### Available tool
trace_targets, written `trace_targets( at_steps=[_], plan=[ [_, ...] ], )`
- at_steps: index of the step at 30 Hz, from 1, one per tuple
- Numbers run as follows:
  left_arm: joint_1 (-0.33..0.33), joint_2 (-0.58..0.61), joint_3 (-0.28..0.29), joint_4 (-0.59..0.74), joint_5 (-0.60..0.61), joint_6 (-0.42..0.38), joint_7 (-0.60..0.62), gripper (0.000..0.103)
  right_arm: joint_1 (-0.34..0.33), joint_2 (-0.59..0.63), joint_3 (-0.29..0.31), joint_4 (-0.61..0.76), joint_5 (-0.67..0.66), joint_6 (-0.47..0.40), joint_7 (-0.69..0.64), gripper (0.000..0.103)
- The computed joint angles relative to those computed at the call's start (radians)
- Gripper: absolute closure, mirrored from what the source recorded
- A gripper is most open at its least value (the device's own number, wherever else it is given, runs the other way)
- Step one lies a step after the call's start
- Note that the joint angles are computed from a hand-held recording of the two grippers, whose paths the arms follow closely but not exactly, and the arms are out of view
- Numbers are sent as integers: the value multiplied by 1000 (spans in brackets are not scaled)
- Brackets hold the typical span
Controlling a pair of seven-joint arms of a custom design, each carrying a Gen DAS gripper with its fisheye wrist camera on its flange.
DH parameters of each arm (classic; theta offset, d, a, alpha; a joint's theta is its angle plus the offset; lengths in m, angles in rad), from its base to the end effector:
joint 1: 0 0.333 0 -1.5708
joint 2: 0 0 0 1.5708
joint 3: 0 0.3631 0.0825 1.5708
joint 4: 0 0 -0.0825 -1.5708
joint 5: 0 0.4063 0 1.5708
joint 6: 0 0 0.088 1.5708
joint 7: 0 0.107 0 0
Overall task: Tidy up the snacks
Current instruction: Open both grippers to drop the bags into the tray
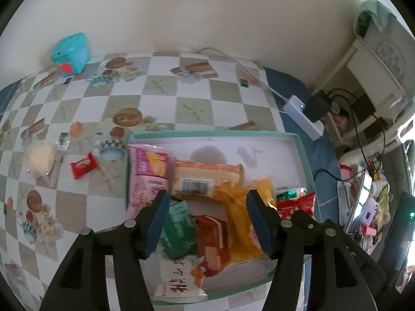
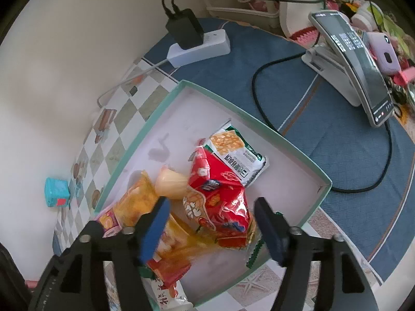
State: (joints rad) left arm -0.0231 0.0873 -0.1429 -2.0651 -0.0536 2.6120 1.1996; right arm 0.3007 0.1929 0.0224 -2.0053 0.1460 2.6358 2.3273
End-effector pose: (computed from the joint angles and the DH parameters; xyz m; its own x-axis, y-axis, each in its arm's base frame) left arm 0.6168 -0.1000 0.4769 0.1972 -0.9567 0.2139 -0.8798 -0.2689 -0.3918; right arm 0.6204 0.2031 0.4420 -0.4450 -0.8137 -0.3741 -0.8103 0.5437 -0.2186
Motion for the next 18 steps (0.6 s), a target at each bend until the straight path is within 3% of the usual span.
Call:
trace_targets(
  at_steps=[5, 10, 12, 18],
  plan=[
    [8, -4, 17, -4, 45, -24, -62, 33, -2, 0, 1, -4, 10, 5, -2, 25],
    [15, 1, 34, -4, 141, -63, -167, 24, 1, 2, 2, -7, 10, 25, -7, 5],
    [22, 2, 39, -9, 158, -71, -197, 17, 0, 4, 4, -5, 17, 28, -15, 5],
    [40, 0, 50, -17, 216, -87, -247, 9, -1, 12, 10, 3, 44, 22, -44, 5]
  ],
)
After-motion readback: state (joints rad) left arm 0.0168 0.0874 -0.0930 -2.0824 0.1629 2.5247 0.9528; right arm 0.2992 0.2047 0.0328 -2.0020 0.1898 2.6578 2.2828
